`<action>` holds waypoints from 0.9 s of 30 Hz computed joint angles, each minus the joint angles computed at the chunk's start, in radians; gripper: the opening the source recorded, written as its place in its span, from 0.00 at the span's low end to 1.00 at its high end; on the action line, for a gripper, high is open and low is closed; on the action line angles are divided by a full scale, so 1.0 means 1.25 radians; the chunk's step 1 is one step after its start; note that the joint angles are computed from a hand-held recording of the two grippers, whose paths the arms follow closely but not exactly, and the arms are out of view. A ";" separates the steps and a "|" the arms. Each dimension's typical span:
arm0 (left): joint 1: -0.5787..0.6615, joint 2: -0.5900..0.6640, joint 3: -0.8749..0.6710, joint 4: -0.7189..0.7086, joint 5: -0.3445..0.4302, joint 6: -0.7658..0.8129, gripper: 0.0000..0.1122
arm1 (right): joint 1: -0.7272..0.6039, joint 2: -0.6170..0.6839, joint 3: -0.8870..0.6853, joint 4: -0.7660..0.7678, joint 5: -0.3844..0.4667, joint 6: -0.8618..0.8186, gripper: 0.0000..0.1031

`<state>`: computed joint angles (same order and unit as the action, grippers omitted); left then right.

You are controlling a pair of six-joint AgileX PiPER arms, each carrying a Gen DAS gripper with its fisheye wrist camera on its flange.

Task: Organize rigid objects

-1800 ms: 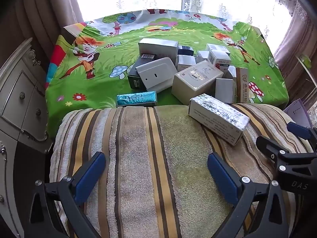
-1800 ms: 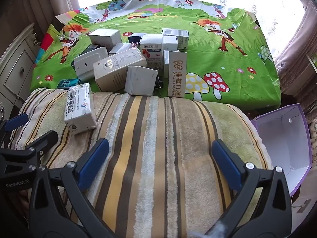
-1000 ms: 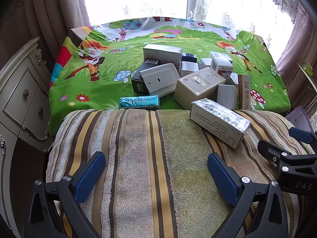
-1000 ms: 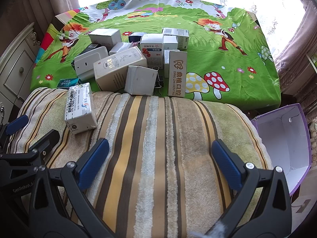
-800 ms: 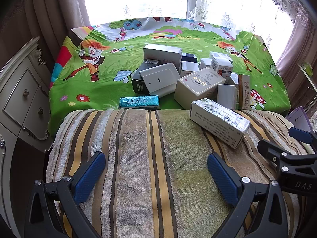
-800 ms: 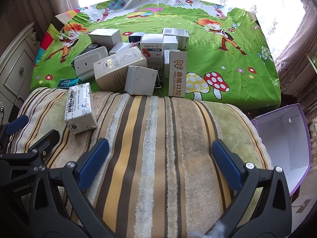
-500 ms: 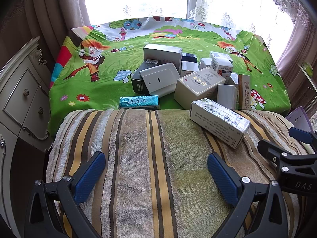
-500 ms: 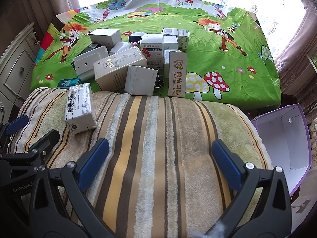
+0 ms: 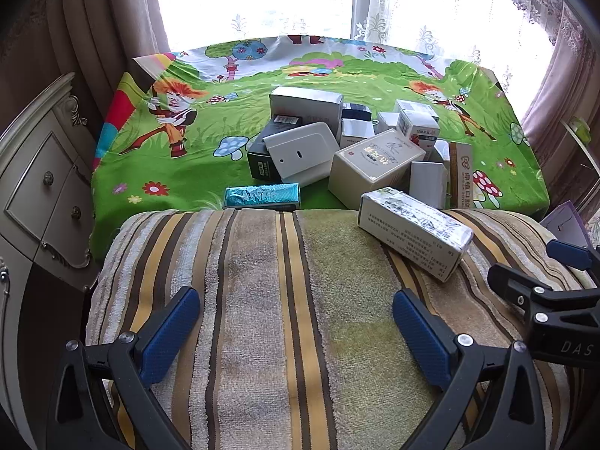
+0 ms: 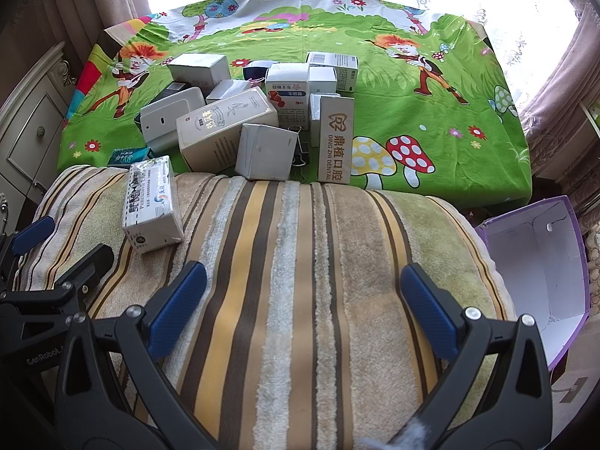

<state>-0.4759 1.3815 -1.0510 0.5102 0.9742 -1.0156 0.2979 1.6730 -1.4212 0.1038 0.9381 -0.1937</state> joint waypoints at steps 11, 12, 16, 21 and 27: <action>0.002 0.001 -0.004 -0.007 0.000 0.007 0.92 | 0.001 -0.001 -0.001 -0.001 0.001 0.001 1.00; 0.005 0.004 -0.009 -0.013 0.002 0.015 0.92 | 0.000 0.000 -0.001 0.000 0.000 0.000 1.00; 0.001 0.003 -0.007 -0.012 0.003 0.011 0.92 | -0.002 0.000 -0.001 0.001 0.000 -0.003 1.00; 0.001 0.002 -0.005 -0.012 0.002 0.011 0.92 | -0.002 0.002 -0.002 0.003 0.000 -0.003 1.00; 0.000 0.003 -0.005 -0.011 0.002 0.009 0.92 | -0.003 -0.002 0.004 0.003 -0.005 -0.002 1.00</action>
<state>-0.4762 1.3850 -1.0572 0.4968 0.9770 -1.0041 0.2941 1.6704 -1.4159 0.1074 0.9323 -0.1961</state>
